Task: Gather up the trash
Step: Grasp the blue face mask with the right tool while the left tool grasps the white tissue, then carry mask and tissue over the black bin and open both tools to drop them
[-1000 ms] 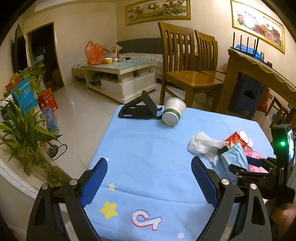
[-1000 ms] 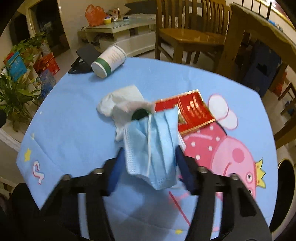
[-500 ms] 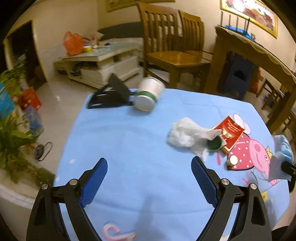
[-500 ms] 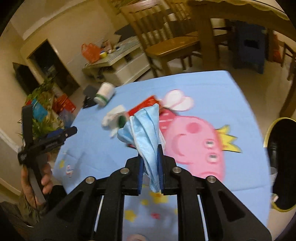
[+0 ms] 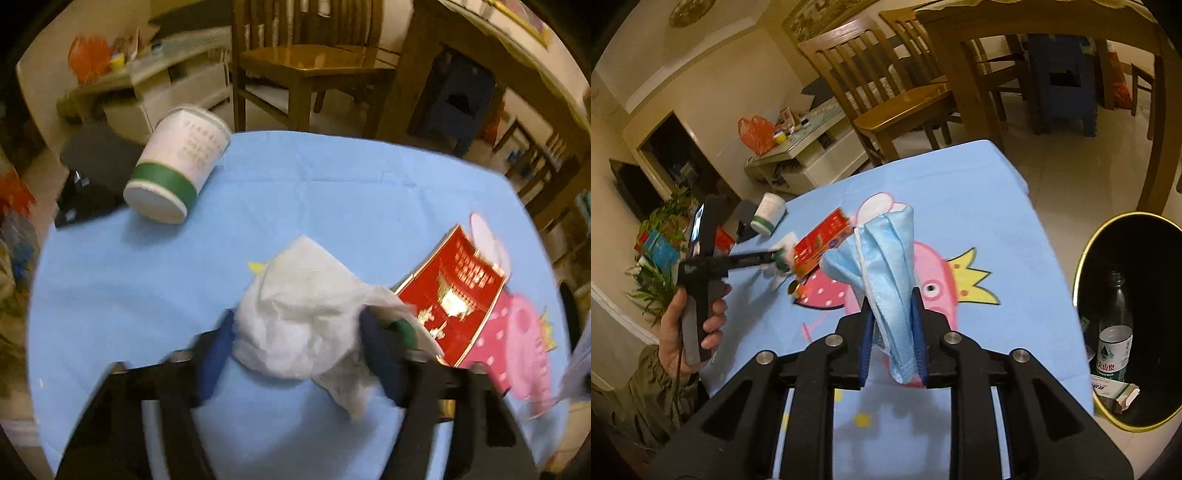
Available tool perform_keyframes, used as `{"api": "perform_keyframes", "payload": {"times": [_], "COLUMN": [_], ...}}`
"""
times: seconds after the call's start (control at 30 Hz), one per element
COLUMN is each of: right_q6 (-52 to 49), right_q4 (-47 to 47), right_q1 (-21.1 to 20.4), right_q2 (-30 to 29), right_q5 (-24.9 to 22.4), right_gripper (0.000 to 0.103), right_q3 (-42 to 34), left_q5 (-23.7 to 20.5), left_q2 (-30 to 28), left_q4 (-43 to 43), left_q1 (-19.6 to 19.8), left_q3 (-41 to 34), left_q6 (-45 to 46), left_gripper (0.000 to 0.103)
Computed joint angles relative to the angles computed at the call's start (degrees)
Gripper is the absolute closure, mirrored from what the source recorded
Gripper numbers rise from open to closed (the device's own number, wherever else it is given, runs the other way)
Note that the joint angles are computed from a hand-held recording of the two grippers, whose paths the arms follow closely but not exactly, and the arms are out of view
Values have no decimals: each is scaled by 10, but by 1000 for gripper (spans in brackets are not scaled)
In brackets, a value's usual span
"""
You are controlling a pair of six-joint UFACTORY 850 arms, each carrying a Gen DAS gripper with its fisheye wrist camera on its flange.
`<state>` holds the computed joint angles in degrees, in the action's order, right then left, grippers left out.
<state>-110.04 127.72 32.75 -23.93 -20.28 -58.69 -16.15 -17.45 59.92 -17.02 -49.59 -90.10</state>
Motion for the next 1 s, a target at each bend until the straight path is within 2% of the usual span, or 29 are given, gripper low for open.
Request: {"api": "perform_keyframes", "payload": {"times": [0.03,0.07,0.13,0.2,0.4,0.43,0.47,0.53,0.57,0.77,0.9,1.0], "right_q6": [-4,-8,-25,-49,-80,-81,-87,-96,-105,-137,-157,-171], "right_q4": [8,15,35,59,94,95,106,114,122,156,181,200], "right_q1": [-2,-9,-15,-21,-32,-34,-28,-26,-24,-18,-21,-23], "right_q2": [-3,-3,-3,2,9,11,10,12,15,23,29,35], "right_q5": [-5,-13,-20,-26,-40,-43,-42,-46,-47,-46,-50,-54], "right_gripper": [82,82,82,82,82,82,82,82,82,82,82,82], "right_q3": [0,4,7,14,26,29,27,29,32,42,50,57], "left_q5": [-16,-19,4,13,-38,-57,-95,-179,-205,-201,-244,-248], "left_q2": [-2,1,12,28,113,131,150,170,174,192,195,203], "left_q4": [6,14,0,0,118,138,161,176,174,155,165,187], "left_q1": [-7,-11,-6,-2,-36,-49,-71,-118,-135,-140,-174,-201], "left_q3": [-2,2,15,34,113,124,135,141,141,143,128,117], "left_q6": [-3,-11,-10,-37,-214,-240,-266,-274,-267,-261,-265,-279], "left_gripper": [63,80,99,99,99,99,99,99,99,99,99,99]}}
